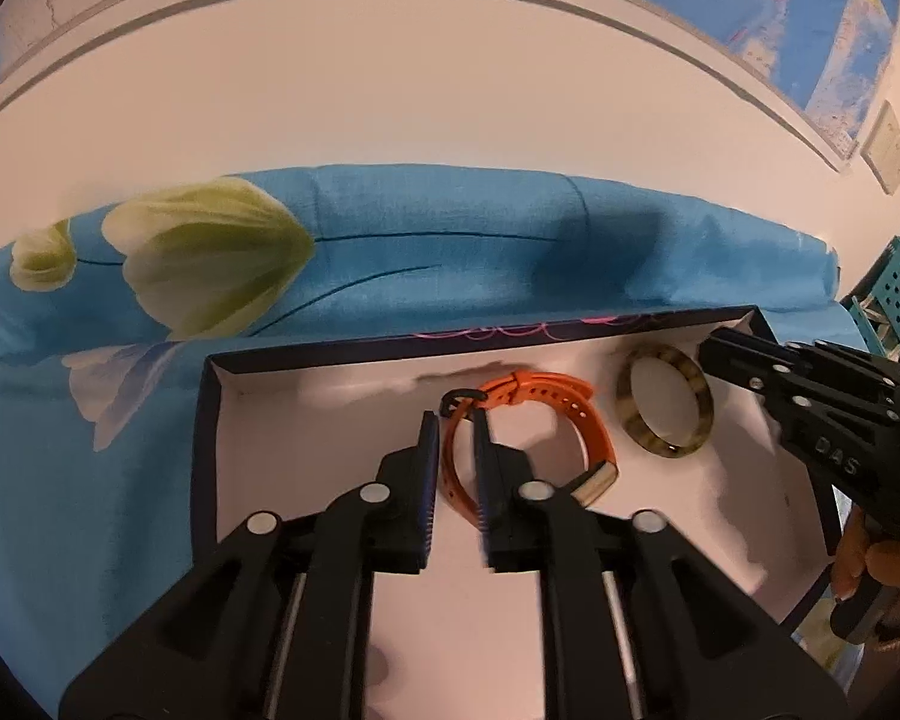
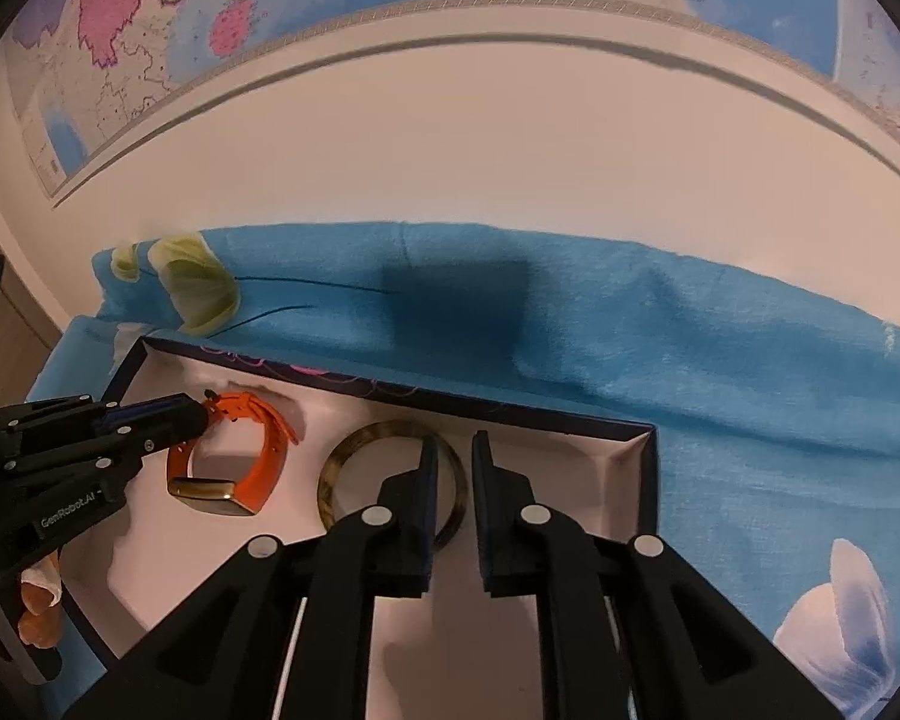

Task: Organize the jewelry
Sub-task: 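Carry both held items into the white tray and open both tools, then withdraw both open tools from the tray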

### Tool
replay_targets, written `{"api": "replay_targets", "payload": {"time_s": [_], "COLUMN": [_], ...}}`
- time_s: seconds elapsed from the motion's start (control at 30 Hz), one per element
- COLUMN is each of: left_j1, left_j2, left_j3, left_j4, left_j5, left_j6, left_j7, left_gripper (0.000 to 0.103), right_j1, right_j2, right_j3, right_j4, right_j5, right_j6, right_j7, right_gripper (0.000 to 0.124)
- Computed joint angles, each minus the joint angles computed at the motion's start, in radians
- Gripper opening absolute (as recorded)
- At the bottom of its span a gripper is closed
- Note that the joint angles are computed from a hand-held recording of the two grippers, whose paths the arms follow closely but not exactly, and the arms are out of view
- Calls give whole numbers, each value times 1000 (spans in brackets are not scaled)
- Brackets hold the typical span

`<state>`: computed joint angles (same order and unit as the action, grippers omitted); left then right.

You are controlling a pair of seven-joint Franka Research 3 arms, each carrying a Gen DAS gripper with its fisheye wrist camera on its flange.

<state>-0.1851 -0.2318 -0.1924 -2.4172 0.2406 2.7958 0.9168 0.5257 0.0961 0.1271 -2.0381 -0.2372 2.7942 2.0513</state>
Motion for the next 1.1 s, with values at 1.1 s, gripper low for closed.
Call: {"api": "replay_targets", "payload": {"time_s": [1.1], "left_j1": [-331], "left_j2": [-771], "left_j3": [-152], "left_j4": [-563], "left_j5": [83], "left_j6": [-10], "left_j7": [-262], "left_gripper": [57], "right_j1": [164], "right_j2": [-664], "right_j3": [146], "right_j4": [-746], "right_j5": [586], "right_j6": [236], "right_j7": [-379], "right_gripper": [50]}}
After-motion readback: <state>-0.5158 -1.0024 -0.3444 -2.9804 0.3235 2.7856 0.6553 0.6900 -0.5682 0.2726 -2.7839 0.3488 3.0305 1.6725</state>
